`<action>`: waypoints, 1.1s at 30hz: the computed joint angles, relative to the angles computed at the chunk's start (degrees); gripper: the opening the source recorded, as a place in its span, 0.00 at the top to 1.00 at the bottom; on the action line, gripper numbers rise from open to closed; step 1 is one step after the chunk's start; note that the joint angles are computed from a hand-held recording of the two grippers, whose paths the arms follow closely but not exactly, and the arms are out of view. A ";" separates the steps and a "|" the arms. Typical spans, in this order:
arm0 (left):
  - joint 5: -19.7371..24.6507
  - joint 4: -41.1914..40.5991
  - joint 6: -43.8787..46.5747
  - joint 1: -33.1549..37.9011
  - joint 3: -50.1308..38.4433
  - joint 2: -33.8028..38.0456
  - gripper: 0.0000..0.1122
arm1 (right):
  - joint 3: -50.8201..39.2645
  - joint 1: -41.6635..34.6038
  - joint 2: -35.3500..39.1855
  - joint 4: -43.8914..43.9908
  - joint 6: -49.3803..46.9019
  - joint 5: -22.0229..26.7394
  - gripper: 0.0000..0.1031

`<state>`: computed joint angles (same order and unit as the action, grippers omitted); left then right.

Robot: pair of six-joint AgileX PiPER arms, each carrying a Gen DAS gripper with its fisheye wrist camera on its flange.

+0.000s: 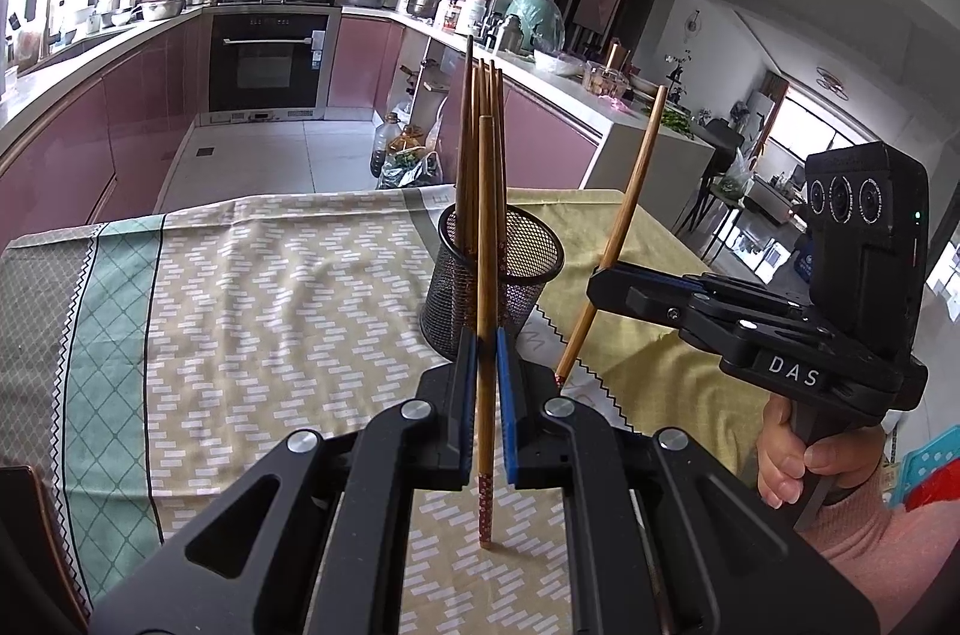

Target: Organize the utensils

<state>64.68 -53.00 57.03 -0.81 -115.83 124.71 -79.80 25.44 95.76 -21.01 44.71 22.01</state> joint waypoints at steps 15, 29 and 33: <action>1.12 -2.24 1.73 1.52 1.18 -1.25 0.94 | 0.12 -0.17 -0.05 0.41 -0.66 -0.30 0.94; -0.38 -3.54 3.49 1.48 2.15 -2.14 0.94 | -0.06 0.25 -0.22 -2.74 1.64 -0.10 0.94; -0.39 -2.97 3.70 1.39 2.30 -2.31 0.94 | 0.09 0.40 -0.50 -2.82 1.77 0.11 0.94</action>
